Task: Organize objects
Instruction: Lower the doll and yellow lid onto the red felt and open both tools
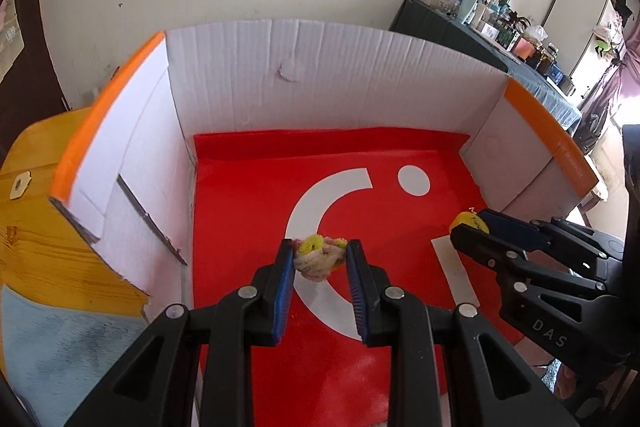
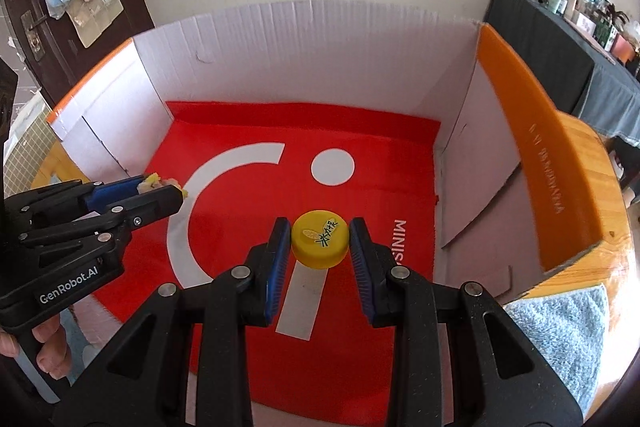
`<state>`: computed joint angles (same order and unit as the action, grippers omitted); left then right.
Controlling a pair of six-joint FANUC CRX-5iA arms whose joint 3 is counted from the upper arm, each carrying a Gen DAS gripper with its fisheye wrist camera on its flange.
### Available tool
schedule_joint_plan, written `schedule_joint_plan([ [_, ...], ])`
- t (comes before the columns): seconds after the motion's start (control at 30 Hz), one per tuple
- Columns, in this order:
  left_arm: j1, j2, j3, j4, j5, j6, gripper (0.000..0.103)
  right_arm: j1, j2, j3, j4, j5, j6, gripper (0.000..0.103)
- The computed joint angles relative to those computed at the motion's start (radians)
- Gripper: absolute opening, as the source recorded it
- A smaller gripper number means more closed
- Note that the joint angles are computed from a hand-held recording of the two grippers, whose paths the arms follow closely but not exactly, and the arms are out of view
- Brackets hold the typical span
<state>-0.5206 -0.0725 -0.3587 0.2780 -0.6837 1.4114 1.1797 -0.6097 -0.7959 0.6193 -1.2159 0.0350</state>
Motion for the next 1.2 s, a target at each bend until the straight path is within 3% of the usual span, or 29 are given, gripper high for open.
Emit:
schedule_joint_plan([
  [0.8,0.003,0.04,0.034,-0.024,-0.077,0.016,0.027,-0.028,0.039,0.057,-0.112,-0.039,0.114,0.029],
  [1.2,0.017,0.032,0.012,0.015,-0.067,-0.012,0.027,0.004,0.002,0.021,-0.093,-0.051,0.065,0.029],
])
